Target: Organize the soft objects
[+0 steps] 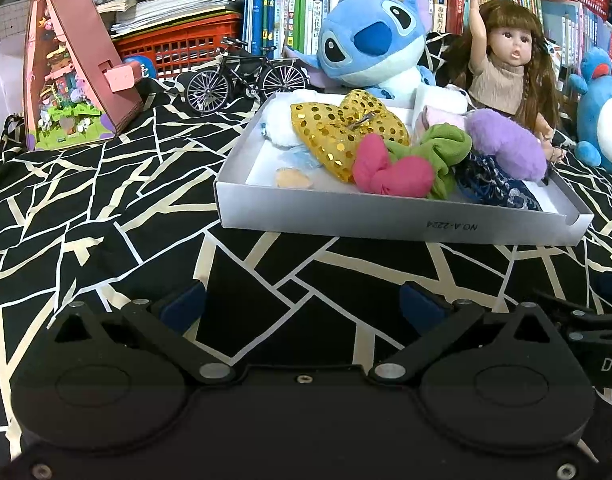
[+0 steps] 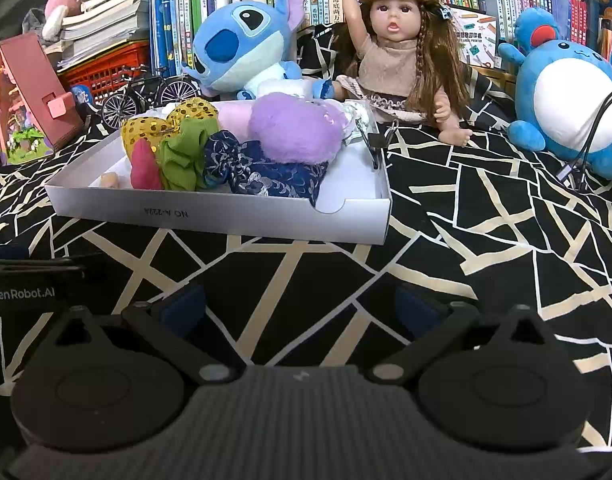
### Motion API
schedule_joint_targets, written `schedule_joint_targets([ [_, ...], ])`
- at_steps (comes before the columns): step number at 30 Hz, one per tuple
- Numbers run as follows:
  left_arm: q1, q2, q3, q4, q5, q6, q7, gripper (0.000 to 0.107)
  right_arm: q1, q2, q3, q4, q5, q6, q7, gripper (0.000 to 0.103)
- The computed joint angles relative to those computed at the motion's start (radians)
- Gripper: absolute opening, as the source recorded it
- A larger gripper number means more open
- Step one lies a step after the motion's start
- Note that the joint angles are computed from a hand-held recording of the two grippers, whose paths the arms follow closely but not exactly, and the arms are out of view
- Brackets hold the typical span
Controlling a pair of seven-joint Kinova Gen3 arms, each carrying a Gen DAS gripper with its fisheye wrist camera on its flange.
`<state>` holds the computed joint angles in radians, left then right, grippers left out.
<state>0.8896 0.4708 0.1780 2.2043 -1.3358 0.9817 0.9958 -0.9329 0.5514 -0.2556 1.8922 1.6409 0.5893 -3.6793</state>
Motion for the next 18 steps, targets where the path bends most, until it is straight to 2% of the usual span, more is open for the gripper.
schedule_joint_targets([
  [18,-0.005,0.000,0.002,0.006,-0.009,-0.002,0.011,0.103,-0.002,0.001,0.002,-0.003,-0.006,0.000,0.007,0.103],
])
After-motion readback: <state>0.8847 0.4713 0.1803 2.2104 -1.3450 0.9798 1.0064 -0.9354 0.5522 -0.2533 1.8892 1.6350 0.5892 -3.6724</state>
